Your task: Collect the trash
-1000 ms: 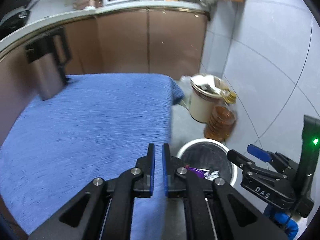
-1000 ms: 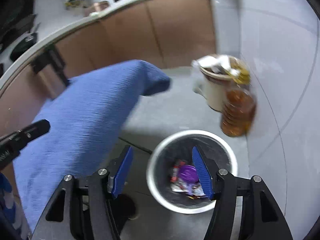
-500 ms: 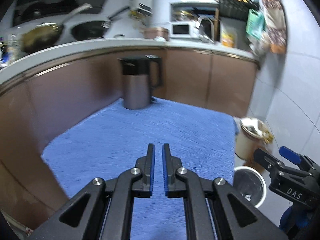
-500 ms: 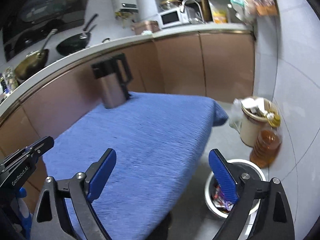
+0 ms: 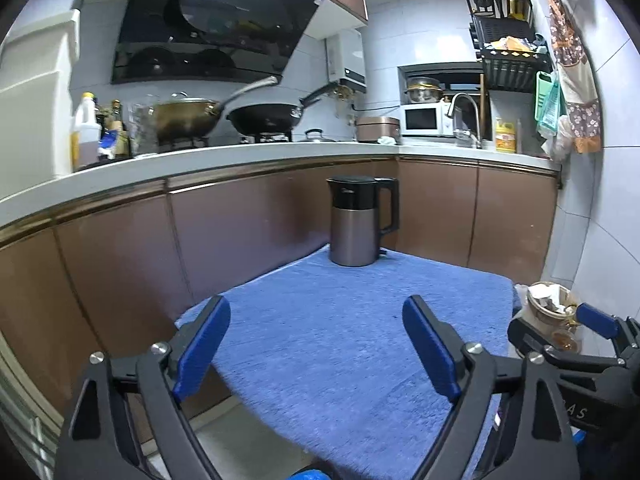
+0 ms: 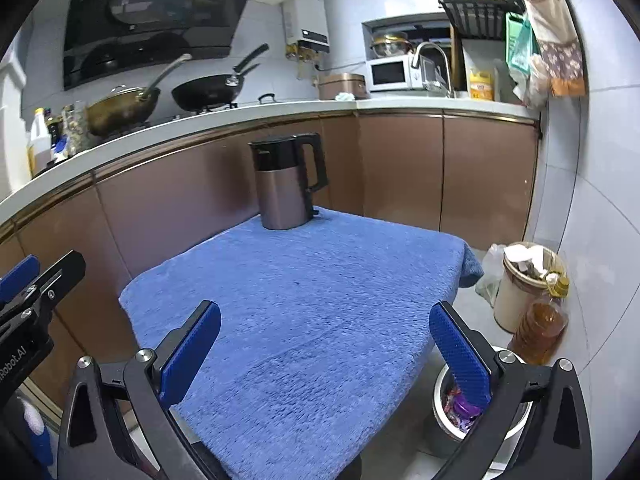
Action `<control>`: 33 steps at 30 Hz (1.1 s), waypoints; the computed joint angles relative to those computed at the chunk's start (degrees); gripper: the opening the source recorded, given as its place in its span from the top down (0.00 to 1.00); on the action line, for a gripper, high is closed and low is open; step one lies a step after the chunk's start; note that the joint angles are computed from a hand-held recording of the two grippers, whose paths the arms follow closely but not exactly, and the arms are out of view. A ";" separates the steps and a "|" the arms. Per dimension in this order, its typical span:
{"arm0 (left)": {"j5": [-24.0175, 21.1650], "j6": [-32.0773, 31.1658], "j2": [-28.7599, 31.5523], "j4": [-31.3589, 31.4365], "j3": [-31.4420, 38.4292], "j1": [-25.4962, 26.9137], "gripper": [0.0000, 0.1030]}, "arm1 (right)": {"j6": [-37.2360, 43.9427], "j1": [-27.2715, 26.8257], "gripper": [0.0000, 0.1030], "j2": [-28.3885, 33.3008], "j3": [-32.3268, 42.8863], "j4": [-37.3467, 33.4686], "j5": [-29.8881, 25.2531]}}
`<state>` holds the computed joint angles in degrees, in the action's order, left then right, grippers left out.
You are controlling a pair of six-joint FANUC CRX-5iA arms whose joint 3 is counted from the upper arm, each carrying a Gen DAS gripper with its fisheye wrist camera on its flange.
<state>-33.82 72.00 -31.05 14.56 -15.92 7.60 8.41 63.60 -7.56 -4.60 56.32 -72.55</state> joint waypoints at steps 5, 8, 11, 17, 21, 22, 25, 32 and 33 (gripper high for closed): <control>-1.26 1.26 -3.66 -1.73 -1.27 1.17 0.14 | -1.25 3.26 0.01 -0.50 -0.44 2.23 -2.32; -1.61 -0.01 -5.77 0.91 -3.00 3.05 0.14 | -1.91 5.11 0.00 -0.82 -0.72 3.80 -4.23; -2.63 -2.12 -7.10 3.95 -4.11 5.12 0.14 | -2.37 6.48 0.00 -0.62 -0.63 5.58 -6.25; -3.44 -4.25 -9.99 6.94 -5.97 7.51 0.14 | -3.12 8.94 0.00 -0.70 -0.56 7.77 -8.76; -3.98 -5.64 -11.74 8.59 -6.96 8.80 0.14 | -3.43 10.69 0.00 -0.83 -0.63 9.15 -10.13; -4.22 -6.16 -12.16 9.29 -7.23 9.22 0.14 | -3.47 11.02 0.00 -0.78 -0.57 9.38 -10.40; -4.66 -7.87 -13.48 11.51 -8.12 10.59 0.14 | -3.56 12.07 0.00 -0.91 -0.54 10.25 -11.22; -5.30 -10.41 -15.64 14.60 -9.32 12.95 0.14 | -5.13 13.97 0.00 -1.40 -1.05 13.21 -13.45; -5.56 -10.45 -15.76 14.70 -9.28 13.15 0.14 | -5.31 14.09 0.00 -1.43 -1.08 13.48 -13.67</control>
